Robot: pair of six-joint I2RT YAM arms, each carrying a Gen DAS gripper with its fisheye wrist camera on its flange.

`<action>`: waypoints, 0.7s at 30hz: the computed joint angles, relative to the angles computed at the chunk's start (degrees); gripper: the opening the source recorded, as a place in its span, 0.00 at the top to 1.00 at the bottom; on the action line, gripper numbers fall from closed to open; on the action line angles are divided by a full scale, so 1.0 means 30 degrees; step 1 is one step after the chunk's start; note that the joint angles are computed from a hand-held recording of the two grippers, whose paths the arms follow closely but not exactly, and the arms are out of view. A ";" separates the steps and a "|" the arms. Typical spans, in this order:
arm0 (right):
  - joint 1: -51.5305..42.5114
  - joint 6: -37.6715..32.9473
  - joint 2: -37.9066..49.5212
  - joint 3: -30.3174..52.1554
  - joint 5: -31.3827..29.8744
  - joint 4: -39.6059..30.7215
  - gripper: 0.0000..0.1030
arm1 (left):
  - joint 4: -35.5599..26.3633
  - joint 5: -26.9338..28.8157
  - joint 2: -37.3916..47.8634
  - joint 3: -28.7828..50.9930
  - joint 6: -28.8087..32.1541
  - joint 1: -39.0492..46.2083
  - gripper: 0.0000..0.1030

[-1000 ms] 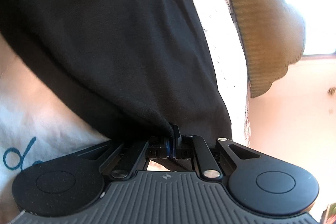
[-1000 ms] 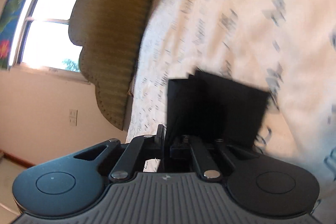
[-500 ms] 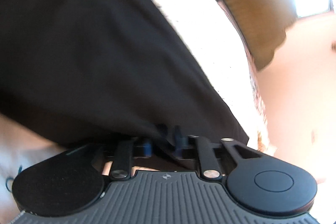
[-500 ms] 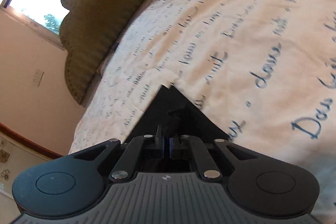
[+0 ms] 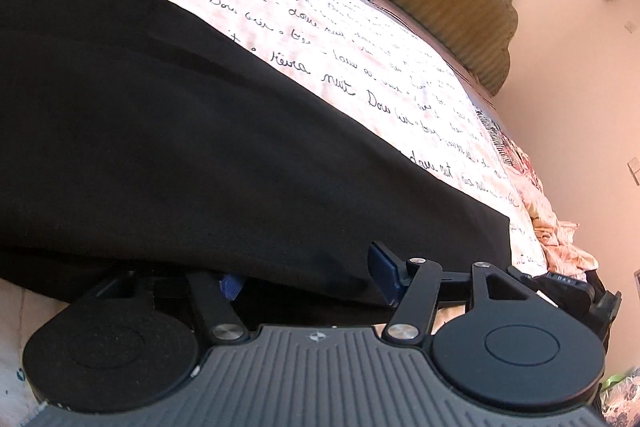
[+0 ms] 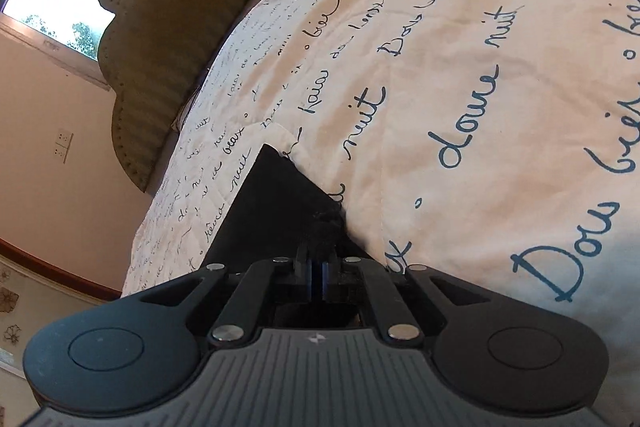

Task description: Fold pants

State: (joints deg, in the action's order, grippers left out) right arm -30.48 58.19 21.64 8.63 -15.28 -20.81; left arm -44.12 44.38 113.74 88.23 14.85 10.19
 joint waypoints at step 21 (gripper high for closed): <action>0.4280 -1.0441 1.7120 1.2381 0.6970 -0.1415 0.21 | 0.7081 0.0663 -0.2682 -0.5996 0.1836 0.1833 0.30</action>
